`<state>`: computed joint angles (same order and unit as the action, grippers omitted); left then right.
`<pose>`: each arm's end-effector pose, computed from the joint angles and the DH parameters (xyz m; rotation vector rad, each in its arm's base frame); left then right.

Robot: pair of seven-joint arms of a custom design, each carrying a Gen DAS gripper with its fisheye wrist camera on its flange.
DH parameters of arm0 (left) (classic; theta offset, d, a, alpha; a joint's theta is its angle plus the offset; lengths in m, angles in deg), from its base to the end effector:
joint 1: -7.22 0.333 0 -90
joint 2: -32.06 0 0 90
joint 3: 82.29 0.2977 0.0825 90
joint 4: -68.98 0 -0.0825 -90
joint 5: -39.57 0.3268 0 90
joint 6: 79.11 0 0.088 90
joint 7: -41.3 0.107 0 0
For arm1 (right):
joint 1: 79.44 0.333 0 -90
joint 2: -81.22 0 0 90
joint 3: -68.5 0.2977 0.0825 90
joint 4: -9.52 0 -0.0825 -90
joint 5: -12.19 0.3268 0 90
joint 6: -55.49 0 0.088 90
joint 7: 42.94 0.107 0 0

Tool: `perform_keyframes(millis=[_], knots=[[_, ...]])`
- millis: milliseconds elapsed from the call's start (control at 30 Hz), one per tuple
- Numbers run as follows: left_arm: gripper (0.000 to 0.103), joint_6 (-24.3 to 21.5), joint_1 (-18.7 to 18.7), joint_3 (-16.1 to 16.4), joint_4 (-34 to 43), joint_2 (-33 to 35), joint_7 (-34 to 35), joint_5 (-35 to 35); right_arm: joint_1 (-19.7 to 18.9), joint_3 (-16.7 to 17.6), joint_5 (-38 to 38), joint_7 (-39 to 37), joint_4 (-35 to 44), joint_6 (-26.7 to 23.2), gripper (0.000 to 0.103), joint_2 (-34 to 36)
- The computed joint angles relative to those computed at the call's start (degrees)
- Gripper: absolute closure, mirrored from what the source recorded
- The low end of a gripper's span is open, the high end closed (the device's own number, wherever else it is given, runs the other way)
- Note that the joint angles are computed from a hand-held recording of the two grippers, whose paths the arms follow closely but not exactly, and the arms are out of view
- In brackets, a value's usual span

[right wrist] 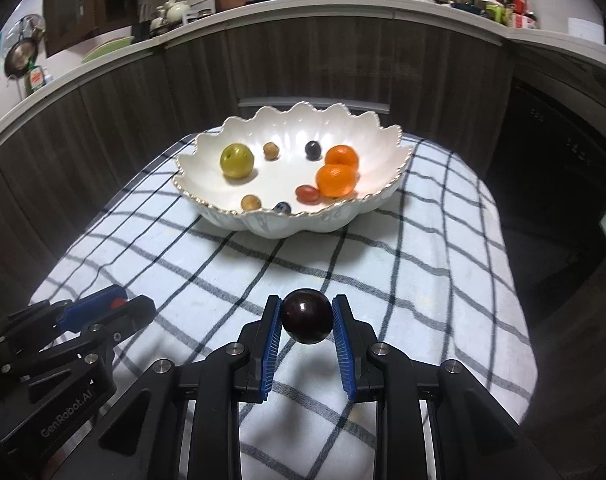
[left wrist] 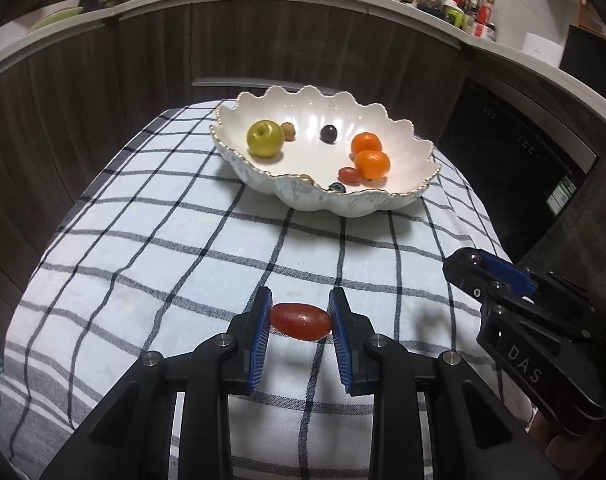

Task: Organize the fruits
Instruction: 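Carry the grape with the left tool while the right tool carries the plum over the bowl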

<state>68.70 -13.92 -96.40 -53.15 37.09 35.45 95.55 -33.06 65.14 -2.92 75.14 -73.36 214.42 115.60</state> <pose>0.4289 -0.3180 0.4171 -2.0791 1.5214 -0.7170 0.4972 0.4938 0.4331 -2.0893 1.2476 -0.4125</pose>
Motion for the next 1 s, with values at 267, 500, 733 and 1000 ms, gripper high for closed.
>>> perform_keyframes(millis=[267,500,733,1000], knots=[[0.074,2.56,1.27,0.33,-0.67,-1.94,4.04,0.02,2.79,-2.69,-4.32,8.48,0.96,-3.67,0.076,-1.29],[0.074,5.79,3.82,1.00,-0.89,-3.11,11.00,-3.41,2.59,-1.33,-6.58,10.28,5.92,-7.61,0.076,-0.02],[0.074,7.43,5.92,1.54,-0.45,-3.78,15.48,-4.04,2.92,-1.22,-7.61,10.28,14.26,-11.64,0.076,3.38],[0.074,8.99,7.89,2.50,2.19,-2.51,22.75,-8.21,3.03,-1.45,-5.33,7.67,31.96,-19.29,0.076,12.48]])
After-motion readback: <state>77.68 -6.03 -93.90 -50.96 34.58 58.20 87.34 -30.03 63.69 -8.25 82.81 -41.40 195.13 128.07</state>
